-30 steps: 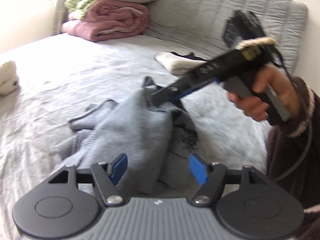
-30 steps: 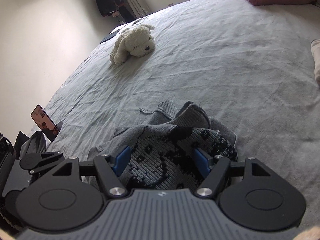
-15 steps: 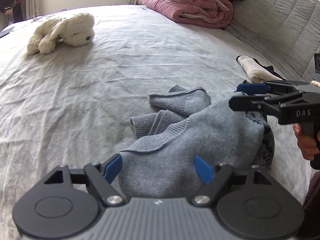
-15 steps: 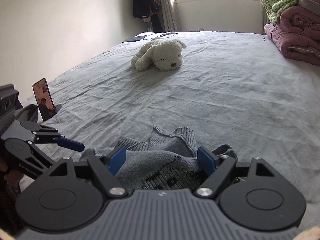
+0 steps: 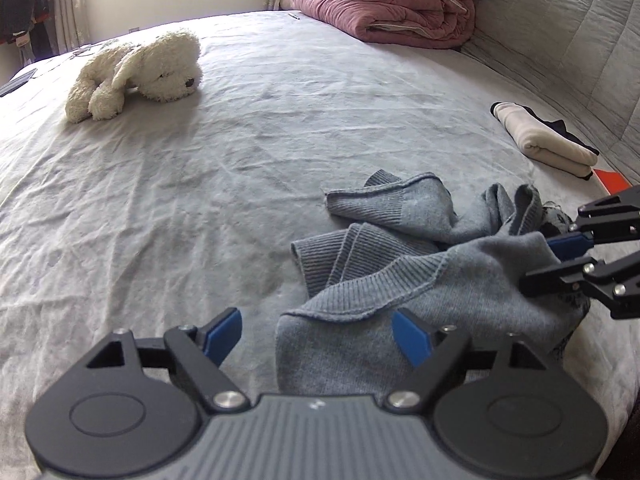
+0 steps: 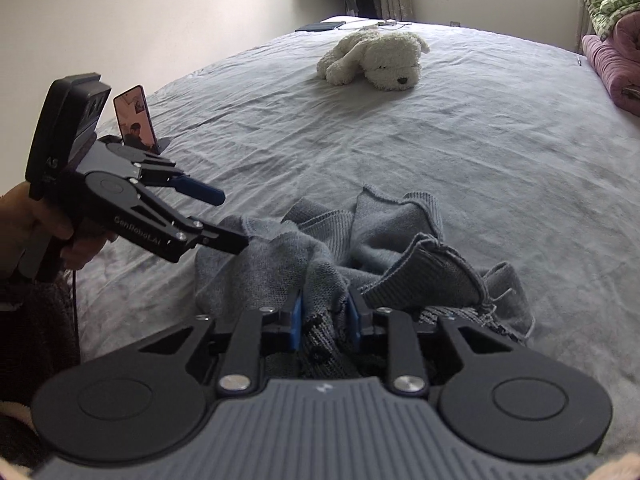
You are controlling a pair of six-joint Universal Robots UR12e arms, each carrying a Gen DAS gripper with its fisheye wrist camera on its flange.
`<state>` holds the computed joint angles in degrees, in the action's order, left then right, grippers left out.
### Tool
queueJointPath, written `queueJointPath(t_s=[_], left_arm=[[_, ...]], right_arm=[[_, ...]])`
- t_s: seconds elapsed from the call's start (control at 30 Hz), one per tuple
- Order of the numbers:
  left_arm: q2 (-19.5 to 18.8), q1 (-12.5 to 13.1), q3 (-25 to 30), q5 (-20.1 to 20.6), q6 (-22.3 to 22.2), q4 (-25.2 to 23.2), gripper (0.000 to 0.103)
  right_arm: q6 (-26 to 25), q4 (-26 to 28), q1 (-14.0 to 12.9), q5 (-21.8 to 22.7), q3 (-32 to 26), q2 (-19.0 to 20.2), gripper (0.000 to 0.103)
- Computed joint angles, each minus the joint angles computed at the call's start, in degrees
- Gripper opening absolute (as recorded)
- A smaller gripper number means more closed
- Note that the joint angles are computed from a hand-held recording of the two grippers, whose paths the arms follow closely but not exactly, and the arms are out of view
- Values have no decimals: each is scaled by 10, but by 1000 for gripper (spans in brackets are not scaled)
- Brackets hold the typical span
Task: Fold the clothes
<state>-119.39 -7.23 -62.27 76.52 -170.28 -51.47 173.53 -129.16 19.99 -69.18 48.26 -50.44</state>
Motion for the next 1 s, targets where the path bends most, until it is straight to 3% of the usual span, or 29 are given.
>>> queueJointPath(t_s=[0.2,0.4,0.5,0.73,0.83,1.0], left_arm=[[1,5,2,-25,40,-18,84],[2,7,1,-40,56,-27,86],[1,6,2,-44,69,-33,87],[-4,6,5,-45,59,-48,87],[-4,7,4,-48,53,-50,87],[-2,8,3,-54,61,-52,87]], right_arm=[[-47,103,11,-29,-21,-6,28],[-41,152,16,-44,-5,-19,30],[-24,137,20,-52,14,-28,32],[-7,50,23,-69,62,-60,69],[-3,28,24,-99,70,-67,72],[59,-11,19,-146,86,-73,73]])
